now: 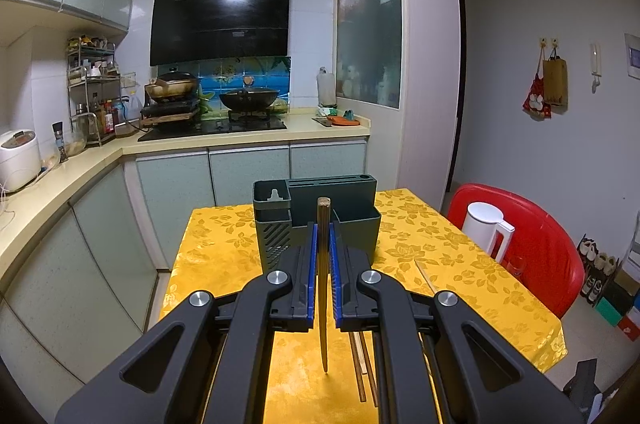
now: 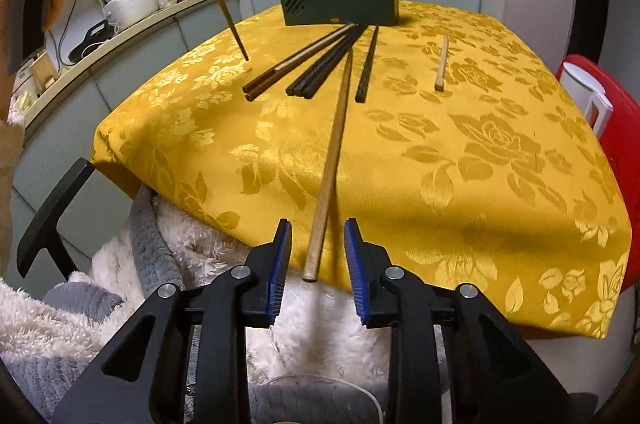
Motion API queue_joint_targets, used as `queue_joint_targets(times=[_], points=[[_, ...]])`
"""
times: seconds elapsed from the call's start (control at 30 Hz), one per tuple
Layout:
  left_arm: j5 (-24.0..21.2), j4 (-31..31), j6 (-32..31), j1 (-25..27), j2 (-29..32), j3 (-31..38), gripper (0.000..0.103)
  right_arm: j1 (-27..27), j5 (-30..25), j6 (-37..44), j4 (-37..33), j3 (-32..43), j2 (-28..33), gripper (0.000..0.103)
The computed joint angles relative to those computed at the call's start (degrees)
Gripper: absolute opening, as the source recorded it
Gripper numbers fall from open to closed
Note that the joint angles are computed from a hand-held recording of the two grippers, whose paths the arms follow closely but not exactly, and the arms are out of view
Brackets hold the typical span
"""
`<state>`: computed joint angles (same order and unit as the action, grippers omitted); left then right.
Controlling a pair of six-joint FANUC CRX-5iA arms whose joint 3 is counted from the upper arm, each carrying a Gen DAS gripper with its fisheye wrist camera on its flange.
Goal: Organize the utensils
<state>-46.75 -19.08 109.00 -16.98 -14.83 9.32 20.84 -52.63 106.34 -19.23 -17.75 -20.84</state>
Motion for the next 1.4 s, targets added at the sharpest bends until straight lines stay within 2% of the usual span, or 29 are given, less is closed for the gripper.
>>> queue_joint_targets(times=[0.2,0.37,0.7,0.97,1.23,1.4], points=[[-0.26,0.44,-0.19,0.28,-0.09,-0.10,0.006,-0.65,-0.01,-0.36,-0.74,0.10,0.13,0.021],[-0.74,0.03,0.27,-0.07,0.39,0.44,0.006,-0.02,0.33,-0.52,-0.14,-0.15,-0.04,0.010],[-0.64,-0.16,0.35,-0.12,0.39,0.40,0.006,-1.18,2.14,-0.20,0.08,0.66,-1.40,0.009],[-0.16,-0.20,0.28,-0.06,0.31,0.17,0.006,-2.57,6.78,0.76,0.21,3.58,-1.92,0.007],[-0.35,-0.13,0.37,-0.34,0.35,0.12,0.006,-3.36,10.57,3.65,-1.81,7.60,-0.22,0.007],[-0.28,-0.37,0.60,-0.42,0.31,0.08,0.006,-3.79,10.31,4.41,-3.58,10.19,1.66,0.007]])
